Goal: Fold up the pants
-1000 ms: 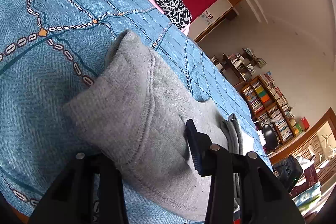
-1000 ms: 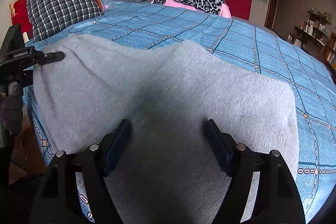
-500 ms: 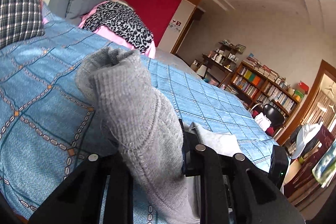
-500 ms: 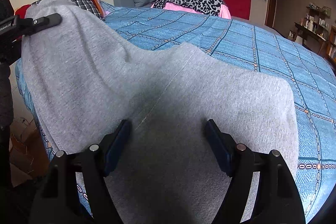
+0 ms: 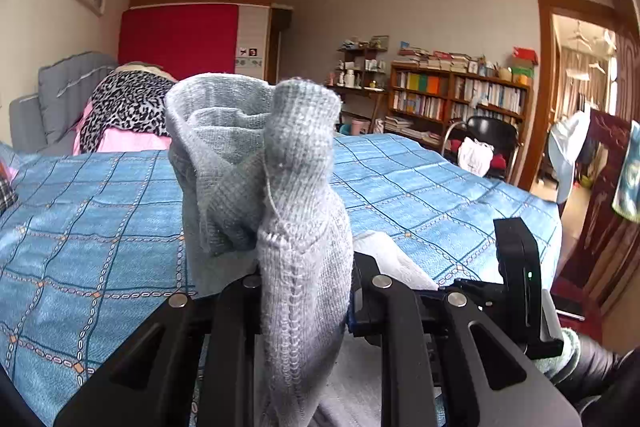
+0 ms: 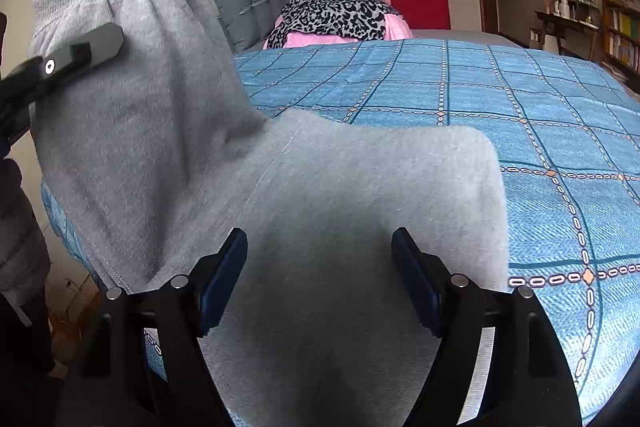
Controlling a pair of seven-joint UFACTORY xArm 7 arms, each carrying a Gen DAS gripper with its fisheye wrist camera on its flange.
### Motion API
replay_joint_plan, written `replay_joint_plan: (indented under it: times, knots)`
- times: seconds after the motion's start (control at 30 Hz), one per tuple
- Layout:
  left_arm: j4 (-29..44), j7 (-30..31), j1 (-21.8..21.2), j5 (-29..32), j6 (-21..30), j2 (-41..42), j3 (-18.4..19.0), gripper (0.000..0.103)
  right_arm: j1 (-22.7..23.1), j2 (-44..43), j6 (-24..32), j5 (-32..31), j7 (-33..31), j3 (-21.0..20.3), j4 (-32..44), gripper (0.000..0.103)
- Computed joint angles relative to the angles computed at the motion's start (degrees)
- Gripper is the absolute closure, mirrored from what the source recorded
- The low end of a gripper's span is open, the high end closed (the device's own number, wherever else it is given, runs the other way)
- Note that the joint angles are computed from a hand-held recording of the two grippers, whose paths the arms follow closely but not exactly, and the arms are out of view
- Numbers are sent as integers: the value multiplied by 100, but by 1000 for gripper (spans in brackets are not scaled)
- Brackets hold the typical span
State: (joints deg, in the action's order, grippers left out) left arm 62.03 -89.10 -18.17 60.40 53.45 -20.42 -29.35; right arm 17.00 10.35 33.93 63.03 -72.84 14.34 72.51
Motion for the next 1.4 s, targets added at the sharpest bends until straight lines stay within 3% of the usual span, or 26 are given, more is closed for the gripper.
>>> replay_joint_plan:
  times: [0.23,0.63,0.7,0.8,0.87,0.9,1.13,1.27,1.4]
  knots:
    - [901,902,-393,336,132,1350,67,84,-321,-12,112,425,54,-182,54,27]
    - [1829,2032,-1294,148,511,2808,784,82,-700,65,64,662,274,-369,20,27]
    - [1873,2167,-1414,33,486,2927,911,78,-749,73,81,696,255,-375,6,27]
    - [1754,2272,-1556,-122,199,2936,1098,67,-801,48,84,765,217,-383,-30,27]
    - [1747,2351,-1703,-101,85,2976,1209,51,-811,65,65,785,248,-384,-2,27]
    - [1734,2375,-1786,-62,34,2978,1261,48,-812,103,56,784,273,-384,46,27]
    - [1370,2359,-2039,-250,-641,2770,1565,47,-910,70,306,925,376,-380,106,27]
    - [955,2008,-1954,-268,-810,2352,1556,47,-1057,-7,1042,1169,379,-449,149,27]
    - [434,1463,-1743,-64,-591,1698,1360,47,-1098,-22,1774,1150,491,-520,183,27]
